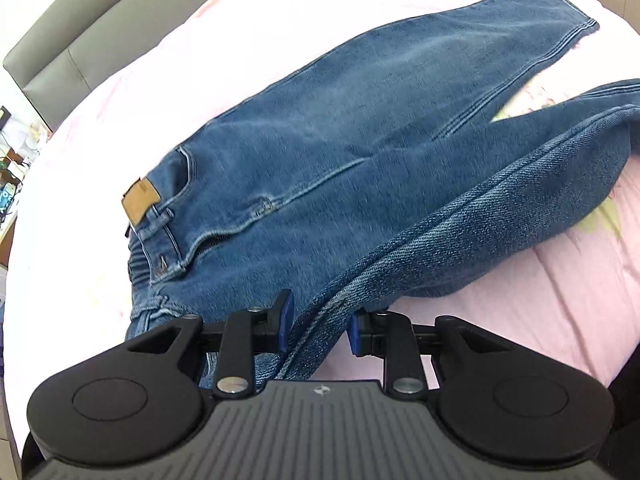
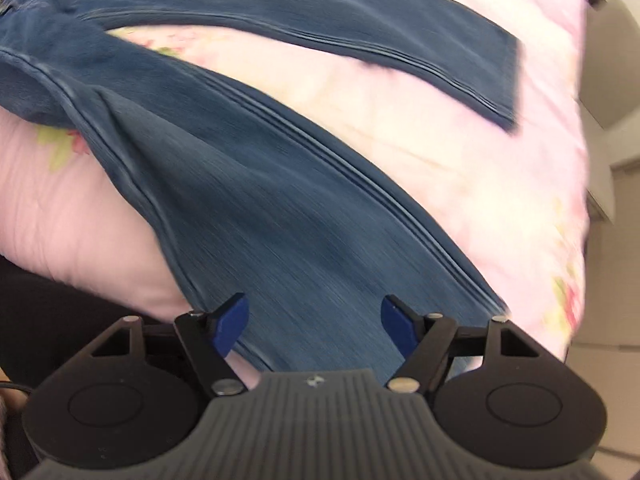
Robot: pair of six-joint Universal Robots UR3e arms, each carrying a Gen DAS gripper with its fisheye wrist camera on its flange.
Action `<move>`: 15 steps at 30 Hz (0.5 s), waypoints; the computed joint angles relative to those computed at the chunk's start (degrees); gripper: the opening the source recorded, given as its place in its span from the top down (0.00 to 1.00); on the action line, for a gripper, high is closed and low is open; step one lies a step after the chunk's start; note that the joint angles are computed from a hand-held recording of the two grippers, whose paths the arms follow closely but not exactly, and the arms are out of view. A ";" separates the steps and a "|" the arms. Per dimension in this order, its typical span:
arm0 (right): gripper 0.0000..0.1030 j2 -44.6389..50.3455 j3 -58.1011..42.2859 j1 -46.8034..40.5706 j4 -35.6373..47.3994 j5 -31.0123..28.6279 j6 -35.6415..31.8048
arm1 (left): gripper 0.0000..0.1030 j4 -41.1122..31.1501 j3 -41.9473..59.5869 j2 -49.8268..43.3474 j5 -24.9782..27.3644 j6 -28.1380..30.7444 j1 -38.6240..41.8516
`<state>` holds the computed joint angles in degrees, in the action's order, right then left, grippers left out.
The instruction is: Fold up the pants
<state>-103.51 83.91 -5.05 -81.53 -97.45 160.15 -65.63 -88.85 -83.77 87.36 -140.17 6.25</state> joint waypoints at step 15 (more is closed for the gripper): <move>0.40 -35.61 37.27 -22.59 -7.71 6.83 -33.44 | 0.70 -8.39 5.97 -2.51 4.34 1.18 -2.11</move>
<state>-139.13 121.18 -27.64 -89.24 -90.62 126.71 -74.02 -82.88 -86.28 91.70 -138.98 4.14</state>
